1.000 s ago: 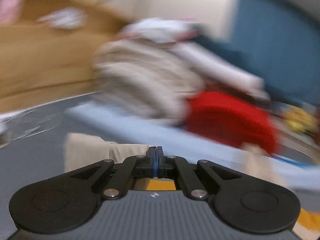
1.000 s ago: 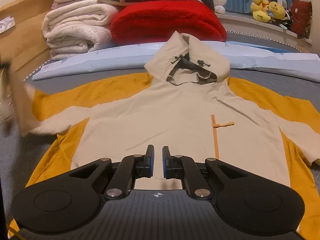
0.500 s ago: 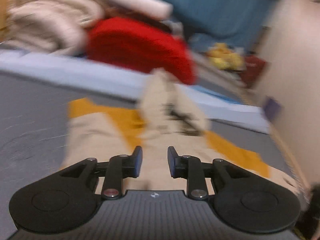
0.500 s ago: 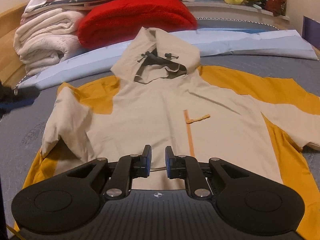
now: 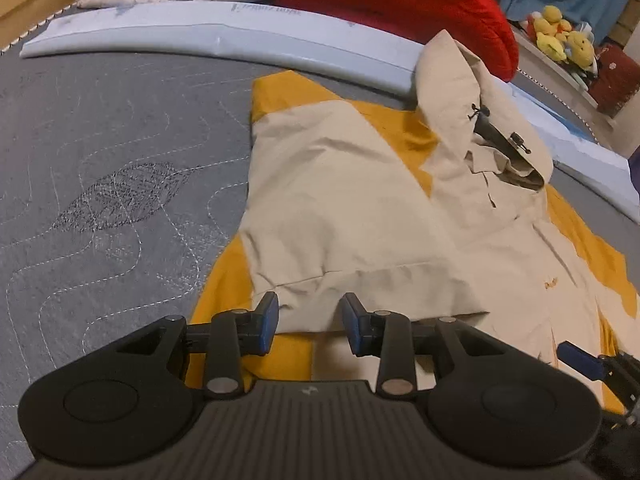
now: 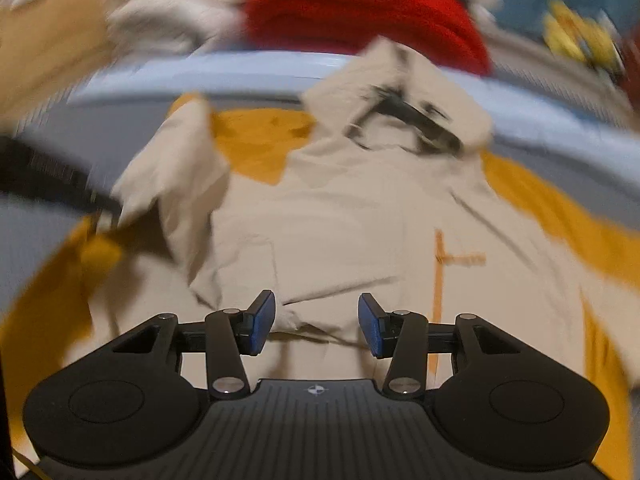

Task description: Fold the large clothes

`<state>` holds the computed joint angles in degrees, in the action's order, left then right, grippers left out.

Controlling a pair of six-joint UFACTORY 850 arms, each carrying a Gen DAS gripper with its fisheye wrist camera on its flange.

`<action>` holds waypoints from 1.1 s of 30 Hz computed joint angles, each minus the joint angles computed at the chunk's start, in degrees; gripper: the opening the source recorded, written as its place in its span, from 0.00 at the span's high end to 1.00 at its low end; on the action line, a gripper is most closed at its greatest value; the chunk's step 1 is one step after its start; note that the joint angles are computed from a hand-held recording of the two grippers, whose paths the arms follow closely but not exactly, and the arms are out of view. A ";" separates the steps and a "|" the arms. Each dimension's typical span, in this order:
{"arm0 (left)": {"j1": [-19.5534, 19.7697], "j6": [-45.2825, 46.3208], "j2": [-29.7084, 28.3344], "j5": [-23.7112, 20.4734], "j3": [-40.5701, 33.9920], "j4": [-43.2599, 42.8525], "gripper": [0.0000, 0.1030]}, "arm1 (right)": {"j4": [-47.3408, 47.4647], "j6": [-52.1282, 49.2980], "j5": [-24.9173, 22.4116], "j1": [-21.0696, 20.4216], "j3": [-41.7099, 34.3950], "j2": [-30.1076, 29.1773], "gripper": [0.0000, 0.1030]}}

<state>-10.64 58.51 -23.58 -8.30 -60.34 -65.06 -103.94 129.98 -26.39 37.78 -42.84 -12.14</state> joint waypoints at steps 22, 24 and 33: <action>0.31 13.64 0.55 1.09 -0.07 -13.42 0.52 | -10.89 10.37 -18.34 1.72 2.69 0.72 0.95; 0.11 14.22 0.55 1.81 0.00 -13.62 0.52 | -4.02 22.37 -21.72 -0.13 4.09 3.76 0.96; 0.10 3.41 -1.08 2.40 -0.86 -1.78 0.52 | 3.95 47.17 -7.53 -15.04 9.59 6.55 0.92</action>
<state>-10.54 61.92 -24.66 -5.90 -61.20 -66.84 -99.99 177.15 -33.92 22.74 -33.25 -5.59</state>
